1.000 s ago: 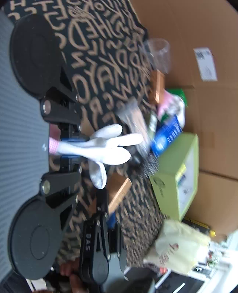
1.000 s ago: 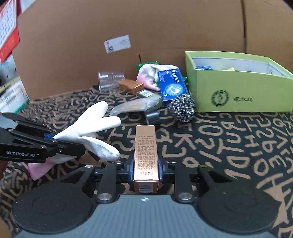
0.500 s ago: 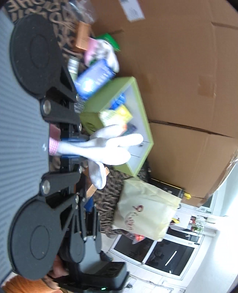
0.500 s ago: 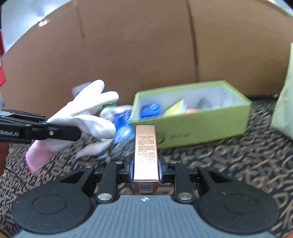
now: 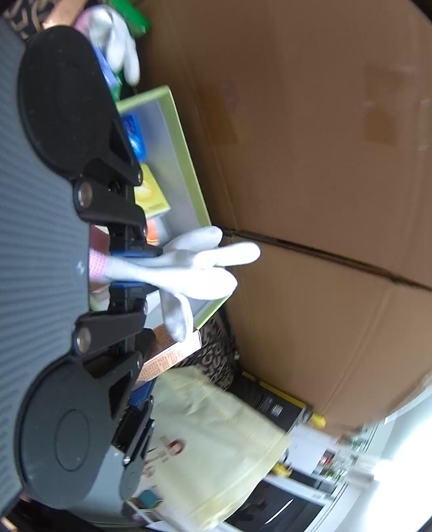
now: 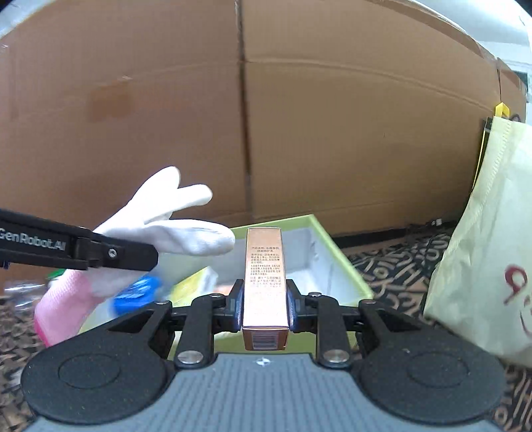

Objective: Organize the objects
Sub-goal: 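Carry the glove and copper box over the green box and lower them inside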

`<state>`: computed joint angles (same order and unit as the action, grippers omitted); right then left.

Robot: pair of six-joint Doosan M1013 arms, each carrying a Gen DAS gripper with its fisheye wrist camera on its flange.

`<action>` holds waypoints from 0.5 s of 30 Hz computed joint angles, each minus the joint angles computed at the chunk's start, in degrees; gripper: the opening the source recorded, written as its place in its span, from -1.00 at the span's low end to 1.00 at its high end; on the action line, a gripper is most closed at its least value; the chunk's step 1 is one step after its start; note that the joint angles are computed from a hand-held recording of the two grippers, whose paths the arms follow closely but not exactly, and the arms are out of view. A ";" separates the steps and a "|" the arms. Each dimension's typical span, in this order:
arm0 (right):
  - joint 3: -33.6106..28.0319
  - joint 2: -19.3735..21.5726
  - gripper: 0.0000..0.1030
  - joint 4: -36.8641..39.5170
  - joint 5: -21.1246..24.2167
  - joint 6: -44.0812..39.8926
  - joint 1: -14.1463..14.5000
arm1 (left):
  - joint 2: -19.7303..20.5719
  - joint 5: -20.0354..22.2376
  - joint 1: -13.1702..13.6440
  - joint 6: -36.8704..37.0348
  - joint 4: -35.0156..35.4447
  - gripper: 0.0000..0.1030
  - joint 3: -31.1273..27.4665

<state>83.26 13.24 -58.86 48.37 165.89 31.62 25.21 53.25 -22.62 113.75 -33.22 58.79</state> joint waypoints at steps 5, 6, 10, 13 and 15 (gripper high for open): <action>-2.79 2.93 -0.47 2.96 1.46 -6.88 -3.11 | 5.13 0.50 -1.94 -7.31 5.17 -0.75 -5.46; -3.18 3.40 -0.47 4.13 1.67 -8.63 -3.57 | 5.83 0.33 -2.26 -7.88 6.15 -0.75 -6.05; -3.76 4.82 -0.47 6.62 1.68 -12.33 -4.85 | 8.16 0.61 -2.99 -10.47 8.88 -0.74 -7.86; -3.68 5.25 -0.46 7.99 0.77 -13.77 -5.52 | 8.67 -0.93 -3.03 -10.30 8.46 0.06 -7.45; -3.33 5.11 -0.37 9.19 -0.86 -14.81 -6.01 | 7.38 -5.18 -3.06 -11.41 8.34 0.74 -4.72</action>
<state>79.93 18.34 -49.67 47.51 151.08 25.61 32.59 48.07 -25.68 102.35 -24.88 54.07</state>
